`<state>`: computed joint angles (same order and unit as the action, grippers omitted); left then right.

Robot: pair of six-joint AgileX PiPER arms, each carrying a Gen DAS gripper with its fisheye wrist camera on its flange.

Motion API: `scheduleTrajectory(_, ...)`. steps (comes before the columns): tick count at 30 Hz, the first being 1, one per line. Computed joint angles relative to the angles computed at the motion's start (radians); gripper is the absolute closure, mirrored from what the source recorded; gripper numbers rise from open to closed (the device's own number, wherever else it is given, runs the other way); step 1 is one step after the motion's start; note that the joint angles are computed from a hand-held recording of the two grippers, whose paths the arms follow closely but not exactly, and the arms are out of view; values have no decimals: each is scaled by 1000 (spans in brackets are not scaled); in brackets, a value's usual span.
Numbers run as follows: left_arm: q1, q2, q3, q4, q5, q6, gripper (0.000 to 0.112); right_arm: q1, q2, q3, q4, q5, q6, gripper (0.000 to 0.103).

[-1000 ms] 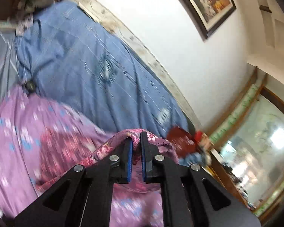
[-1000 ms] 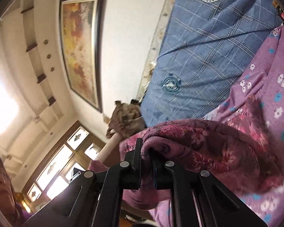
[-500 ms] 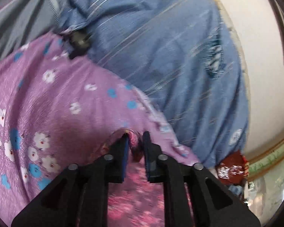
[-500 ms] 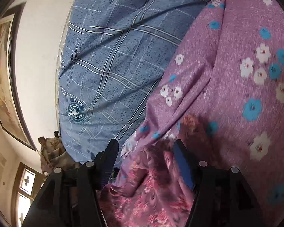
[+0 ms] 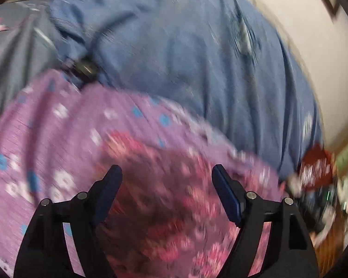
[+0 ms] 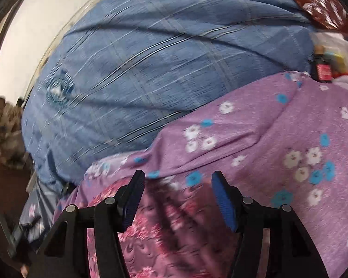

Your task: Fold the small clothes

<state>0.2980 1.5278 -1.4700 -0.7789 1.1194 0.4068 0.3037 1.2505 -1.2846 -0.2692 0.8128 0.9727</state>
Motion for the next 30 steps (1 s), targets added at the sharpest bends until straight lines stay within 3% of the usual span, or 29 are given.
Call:
scheduleTrajectory(6, -134, 56, 2, 164, 32, -108, 33, 10, 134, -109, 94, 131, -140, 47)
scheduleTrajectory(7, -140, 47, 20, 177, 12, -102, 33, 37, 163, -133, 72, 170, -149, 54)
scheduleTrajectory(8, -146, 41, 24, 186, 2, -100, 33, 66, 191, -160, 44, 217, -162, 75)
scheduleTrajectory(9, -149, 40, 24, 193, -1, -100, 33, 103, 211, -183, -8, 272, -159, 88)
scheduleTrajectory(11, -149, 46, 23, 191, -5, -99, 33, 152, 189, -174, -81, 302, -132, 95)
scheduleTrajectory(16, -146, 21, 45, 206, -14, -82, 33, 280, 4, -87, -328, 391, 105, 97)
scheduleTrajectory(19, -182, 8, 63, 258, -60, -93, 33, 212, -43, -13, -287, 334, 119, 92)
scheduleTrajectory(22, -210, -8, 81, 302, -93, -104, 33, 166, -78, 5, -181, 147, 55, 89)
scheduleTrajectory(24, -220, -12, 89, 320, -110, -110, 33, 187, -27, -49, -164, 100, -15, 53)
scheduleTrajectory(25, -230, -15, 94, 337, -123, -117, 33, 202, 7, -73, -178, 87, -15, 52)
scheduleTrajectory(28, -253, -23, 107, 373, -148, -128, 31, 203, 162, -195, -160, 141, -54, 63)
scheduleTrajectory(30, -259, -25, 112, 382, -157, -127, 30, 168, 237, -227, -87, 141, -78, 97)
